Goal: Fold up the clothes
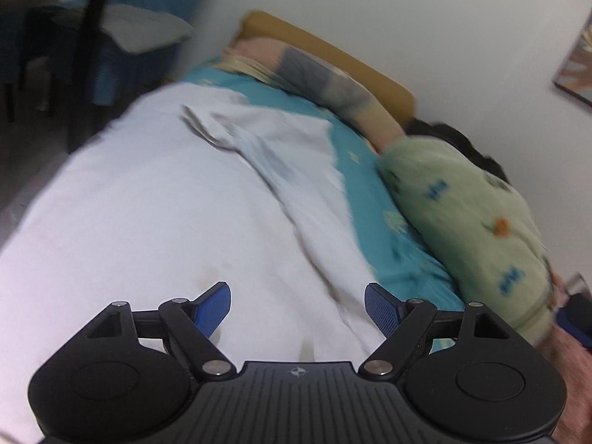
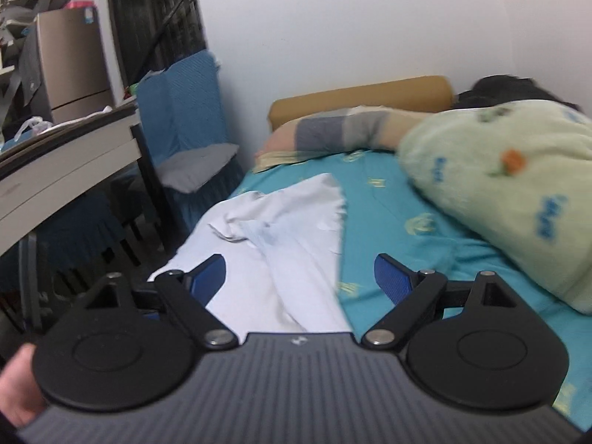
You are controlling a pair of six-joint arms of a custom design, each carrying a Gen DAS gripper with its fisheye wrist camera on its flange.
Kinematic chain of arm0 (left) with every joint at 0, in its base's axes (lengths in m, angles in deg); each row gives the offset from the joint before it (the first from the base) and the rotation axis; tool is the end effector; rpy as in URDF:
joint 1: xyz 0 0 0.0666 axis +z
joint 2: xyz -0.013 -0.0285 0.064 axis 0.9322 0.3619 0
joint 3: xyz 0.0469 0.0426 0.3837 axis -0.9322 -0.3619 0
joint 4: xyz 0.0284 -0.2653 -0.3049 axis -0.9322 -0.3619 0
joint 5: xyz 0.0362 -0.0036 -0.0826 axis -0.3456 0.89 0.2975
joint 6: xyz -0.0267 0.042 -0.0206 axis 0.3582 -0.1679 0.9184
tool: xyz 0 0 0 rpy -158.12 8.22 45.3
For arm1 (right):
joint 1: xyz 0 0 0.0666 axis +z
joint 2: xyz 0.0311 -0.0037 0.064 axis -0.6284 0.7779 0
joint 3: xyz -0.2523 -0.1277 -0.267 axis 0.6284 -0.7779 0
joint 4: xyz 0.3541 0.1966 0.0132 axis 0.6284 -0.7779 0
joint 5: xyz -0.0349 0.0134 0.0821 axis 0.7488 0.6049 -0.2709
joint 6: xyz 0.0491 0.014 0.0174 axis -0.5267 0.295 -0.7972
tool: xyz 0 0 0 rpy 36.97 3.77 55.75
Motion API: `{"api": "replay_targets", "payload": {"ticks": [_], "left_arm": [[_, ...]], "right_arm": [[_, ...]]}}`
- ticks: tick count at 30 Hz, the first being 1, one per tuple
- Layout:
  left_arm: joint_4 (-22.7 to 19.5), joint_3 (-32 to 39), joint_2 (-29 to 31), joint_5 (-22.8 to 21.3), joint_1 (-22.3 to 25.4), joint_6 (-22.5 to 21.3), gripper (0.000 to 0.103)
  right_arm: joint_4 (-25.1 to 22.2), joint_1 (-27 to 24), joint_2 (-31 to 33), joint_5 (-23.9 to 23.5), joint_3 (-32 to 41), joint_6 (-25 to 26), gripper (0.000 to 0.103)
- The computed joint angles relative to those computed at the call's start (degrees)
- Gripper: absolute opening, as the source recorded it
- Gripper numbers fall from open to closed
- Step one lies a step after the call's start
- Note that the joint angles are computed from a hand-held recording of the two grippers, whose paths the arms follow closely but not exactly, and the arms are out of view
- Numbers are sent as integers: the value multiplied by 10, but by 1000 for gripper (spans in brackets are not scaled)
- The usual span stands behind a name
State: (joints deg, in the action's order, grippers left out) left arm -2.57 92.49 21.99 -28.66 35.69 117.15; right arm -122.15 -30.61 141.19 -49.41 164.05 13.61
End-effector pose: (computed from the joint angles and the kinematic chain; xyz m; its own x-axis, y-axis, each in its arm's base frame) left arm 0.5082 -0.3222 0.5669 -0.6464 -0.4329 -0.6283 -0.1260 0.8727 -0.4717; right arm 0.5237 0.0857 0.6331 -0.4598 0.0481 -0.8867 -0.3244 0.9204 0.2182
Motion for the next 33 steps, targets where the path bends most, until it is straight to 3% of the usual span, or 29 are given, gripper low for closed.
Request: {"api": "replay_targets", "payload": {"ticks": [5, 8, 10, 13, 16, 18, 24, 26, 27, 28, 33], "left_arm": [[-26, 24, 16, 63, -39, 27, 77], [7, 9, 23, 136, -51, 71, 70], [36, -6, 26, 189, -56, 100, 55], [-15, 51, 71, 207, -70, 73, 54], [-124, 135, 125, 175, -84, 39, 54], [-158, 163, 144, 172, -84, 42, 54], [-164, 188, 165, 163, -79, 75, 54], [-168, 204, 174, 169, -78, 84, 39], [-171, 213, 179, 172, -78, 89, 14], [-174, 222, 184, 175, -77, 94, 4], [-166, 209, 143, 178, -72, 105, 2]], "right_arm": [[13, -40, -38, -24, -53, -49, 89], [16, -57, -36, -45, -53, -64, 89], [17, -65, -31, -50, -51, -70, 89], [17, -74, -19, -55, -48, -74, 89], [0, -78, -2, -52, -35, -77, 89], [-11, -80, 8, -49, -26, -81, 89], [-6, -89, 21, -63, -18, -108, 89], [-8, -91, 23, -72, -16, -110, 89], [-10, -91, 24, -74, -15, -109, 89], [-12, -91, 24, -73, -14, -107, 89], [-18, -93, 21, -75, -16, -106, 89]]}}
